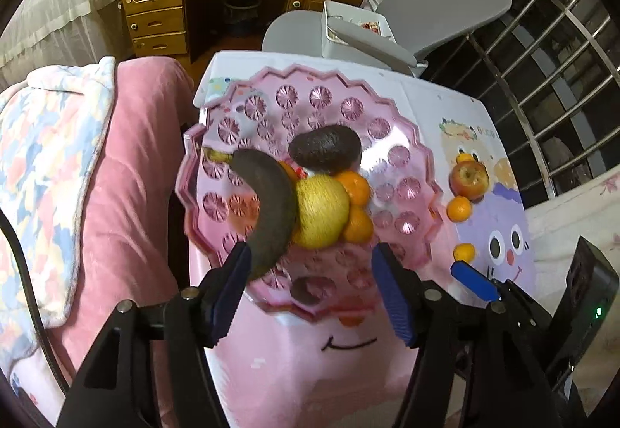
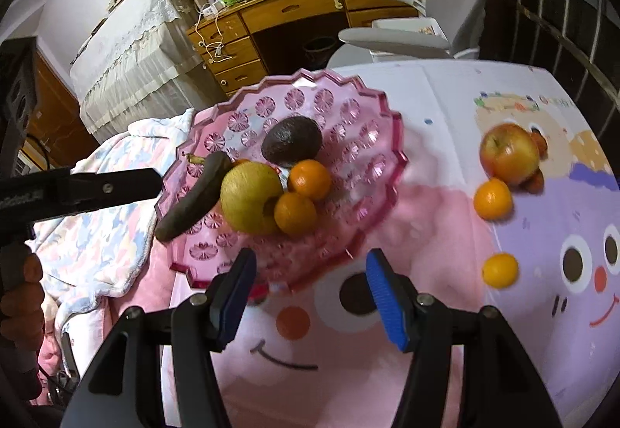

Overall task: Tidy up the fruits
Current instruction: 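Open left gripper to drop the banana while right gripper releases the mandarin into the bowl, then move left tool toward a loose mandarin while right tool moves toward a red date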

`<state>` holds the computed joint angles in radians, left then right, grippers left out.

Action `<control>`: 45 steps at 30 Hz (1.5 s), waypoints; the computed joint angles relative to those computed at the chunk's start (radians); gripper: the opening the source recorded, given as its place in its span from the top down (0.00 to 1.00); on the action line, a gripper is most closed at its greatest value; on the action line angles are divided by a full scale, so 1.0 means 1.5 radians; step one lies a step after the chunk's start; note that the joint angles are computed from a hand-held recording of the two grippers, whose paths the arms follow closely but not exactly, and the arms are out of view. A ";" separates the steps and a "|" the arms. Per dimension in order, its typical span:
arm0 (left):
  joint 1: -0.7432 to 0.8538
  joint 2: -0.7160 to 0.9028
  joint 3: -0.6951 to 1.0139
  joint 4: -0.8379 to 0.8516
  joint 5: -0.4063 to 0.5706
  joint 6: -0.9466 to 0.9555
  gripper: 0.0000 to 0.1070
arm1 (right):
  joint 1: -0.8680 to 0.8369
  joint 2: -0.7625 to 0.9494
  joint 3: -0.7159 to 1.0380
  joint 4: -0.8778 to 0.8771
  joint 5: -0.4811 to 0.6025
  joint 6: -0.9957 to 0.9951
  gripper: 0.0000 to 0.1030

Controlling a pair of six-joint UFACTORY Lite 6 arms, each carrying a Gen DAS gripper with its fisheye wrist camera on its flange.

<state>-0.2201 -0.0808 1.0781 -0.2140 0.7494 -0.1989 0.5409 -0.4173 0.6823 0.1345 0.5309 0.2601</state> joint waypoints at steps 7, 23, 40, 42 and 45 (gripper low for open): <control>-0.098 -0.073 -0.062 0.025 0.024 -0.133 0.41 | -0.108 -0.091 -0.065 0.112 0.078 -0.150 0.42; -0.421 0.060 0.085 0.201 0.043 -0.577 0.41 | -0.582 -0.087 -0.032 0.263 0.340 -0.697 0.42; -0.520 0.392 0.400 0.263 0.048 -0.731 0.35 | -0.819 0.185 0.191 0.255 0.334 -1.035 0.42; -0.520 0.436 0.445 0.260 0.053 -0.730 0.35 | -0.823 0.223 0.227 0.260 0.329 -1.058 0.42; -0.518 0.506 0.523 0.256 0.073 -0.724 0.35 | -0.824 0.267 0.273 0.282 0.329 -1.093 0.42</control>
